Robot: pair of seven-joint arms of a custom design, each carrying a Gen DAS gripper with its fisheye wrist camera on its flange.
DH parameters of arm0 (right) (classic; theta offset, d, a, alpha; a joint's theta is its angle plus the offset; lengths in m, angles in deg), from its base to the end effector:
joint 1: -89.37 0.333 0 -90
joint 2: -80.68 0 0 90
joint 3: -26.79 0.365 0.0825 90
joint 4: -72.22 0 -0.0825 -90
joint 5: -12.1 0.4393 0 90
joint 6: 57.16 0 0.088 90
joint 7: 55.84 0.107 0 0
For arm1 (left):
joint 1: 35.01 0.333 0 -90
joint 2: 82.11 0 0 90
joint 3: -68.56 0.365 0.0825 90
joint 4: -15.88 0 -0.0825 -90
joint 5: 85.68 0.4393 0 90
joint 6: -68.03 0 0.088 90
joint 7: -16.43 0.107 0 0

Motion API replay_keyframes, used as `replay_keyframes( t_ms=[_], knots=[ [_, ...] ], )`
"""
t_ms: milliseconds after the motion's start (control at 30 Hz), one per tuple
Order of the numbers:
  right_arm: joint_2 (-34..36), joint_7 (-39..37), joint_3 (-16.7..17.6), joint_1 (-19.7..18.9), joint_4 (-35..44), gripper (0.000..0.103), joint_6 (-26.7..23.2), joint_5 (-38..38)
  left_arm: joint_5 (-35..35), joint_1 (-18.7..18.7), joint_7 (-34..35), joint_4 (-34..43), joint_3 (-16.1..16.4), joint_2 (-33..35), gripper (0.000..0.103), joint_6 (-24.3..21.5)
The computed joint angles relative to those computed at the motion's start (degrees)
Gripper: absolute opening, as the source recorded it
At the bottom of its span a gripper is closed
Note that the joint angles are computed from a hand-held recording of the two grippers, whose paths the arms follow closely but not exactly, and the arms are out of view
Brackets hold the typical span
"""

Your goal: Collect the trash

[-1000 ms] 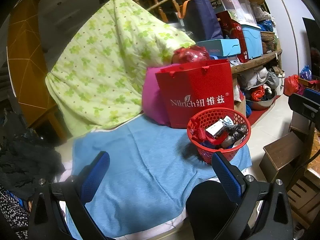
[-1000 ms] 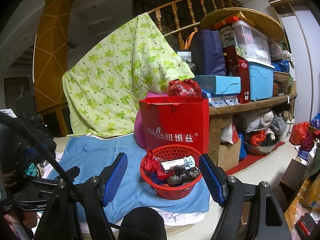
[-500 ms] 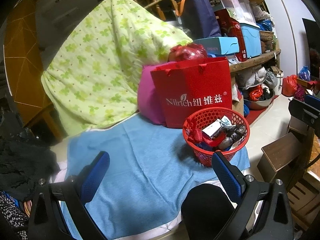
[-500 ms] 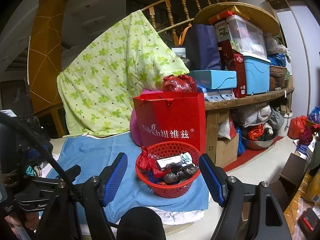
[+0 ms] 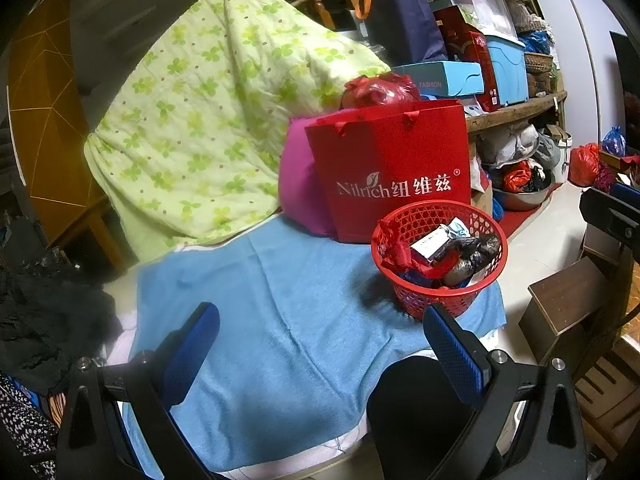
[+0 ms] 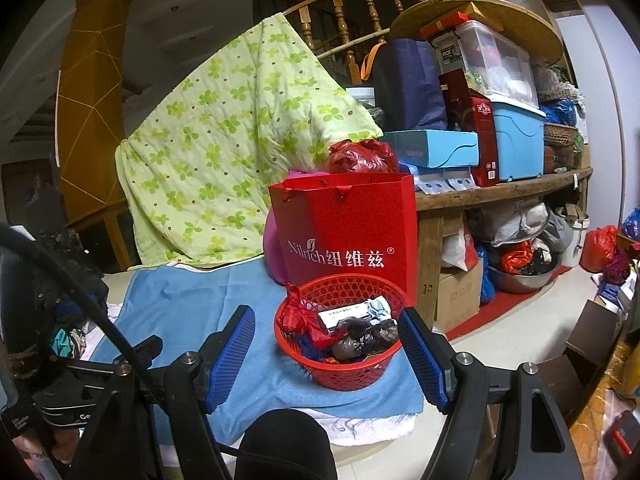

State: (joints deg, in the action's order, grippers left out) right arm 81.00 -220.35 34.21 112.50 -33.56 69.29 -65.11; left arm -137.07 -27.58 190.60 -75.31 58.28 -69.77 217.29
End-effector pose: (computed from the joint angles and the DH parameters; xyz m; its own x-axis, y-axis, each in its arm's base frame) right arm 0.5822 0.3051 0.6105 -0.4802 -0.8629 -0.1574 -0.2257 0.2950 -0.9285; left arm 0.7407 -0.0061 0.6317 -0.6329 -0.7152 -0.2965 -0.2183 0.5323 -0.8179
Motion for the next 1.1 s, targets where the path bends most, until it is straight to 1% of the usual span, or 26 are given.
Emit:
replay_keyframes(
  t_ms=[167,1100],
  knots=[
    [0.1,0.0,0.1,0.3,0.4,0.077,-1.1,-0.3,-0.4,0.1,0.6,-0.1,-0.1,-0.1,0.101,0.0],
    [-0.5,0.4,0.4,0.2,0.4,0.077,-1.5,-1.1,-1.3,0.0,1.6,-0.4,0.1,-0.7,0.101,-0.1]
  ],
)
